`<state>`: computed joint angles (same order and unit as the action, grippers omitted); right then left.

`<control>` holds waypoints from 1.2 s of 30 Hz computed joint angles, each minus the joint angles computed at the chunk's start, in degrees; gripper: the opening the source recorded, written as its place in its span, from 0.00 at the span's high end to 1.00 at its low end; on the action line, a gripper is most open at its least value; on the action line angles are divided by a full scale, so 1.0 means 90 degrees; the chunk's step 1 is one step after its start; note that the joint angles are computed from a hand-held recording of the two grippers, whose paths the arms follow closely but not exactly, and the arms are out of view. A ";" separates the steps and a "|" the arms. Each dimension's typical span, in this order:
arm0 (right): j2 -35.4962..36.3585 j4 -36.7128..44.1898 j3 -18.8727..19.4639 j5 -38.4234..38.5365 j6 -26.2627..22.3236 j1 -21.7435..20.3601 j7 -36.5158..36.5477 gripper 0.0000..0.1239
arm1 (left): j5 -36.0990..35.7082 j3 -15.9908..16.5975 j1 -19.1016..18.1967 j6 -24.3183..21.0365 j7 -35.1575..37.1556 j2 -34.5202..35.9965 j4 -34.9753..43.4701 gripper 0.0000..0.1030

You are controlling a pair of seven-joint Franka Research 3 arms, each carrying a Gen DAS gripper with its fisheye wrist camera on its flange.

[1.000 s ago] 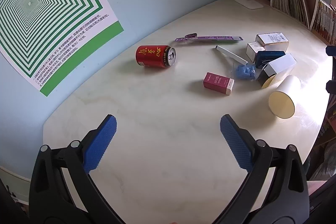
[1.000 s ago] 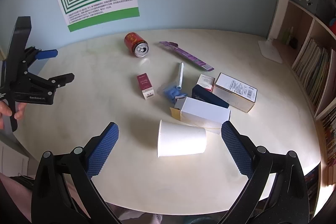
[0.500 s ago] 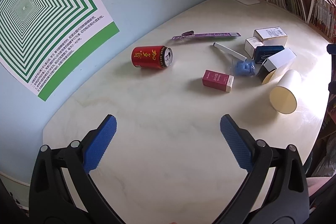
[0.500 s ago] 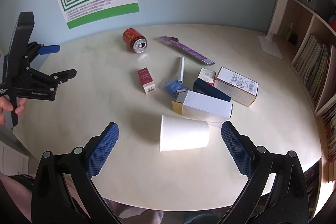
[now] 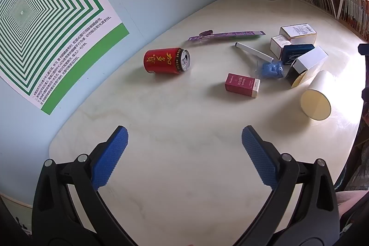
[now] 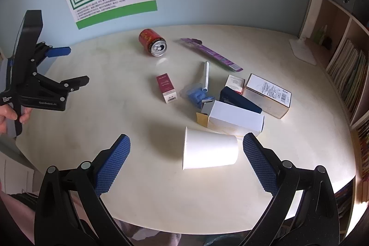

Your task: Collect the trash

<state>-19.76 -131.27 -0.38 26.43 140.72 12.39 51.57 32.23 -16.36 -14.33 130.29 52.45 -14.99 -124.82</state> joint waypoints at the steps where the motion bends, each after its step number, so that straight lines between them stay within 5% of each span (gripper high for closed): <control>1: -0.0003 -0.0005 0.0001 0.0004 -0.0003 0.0001 0.0012 0.22 | -0.0002 0.0003 -0.0001 0.0007 0.0006 0.0005 0.0000 0.06; 36: 0.0178 0.0235 -0.0068 0.0263 -0.0282 -0.0032 -0.0051 0.22 | -0.0012 0.0030 -0.0018 -0.0080 0.0146 0.0181 0.0152 0.06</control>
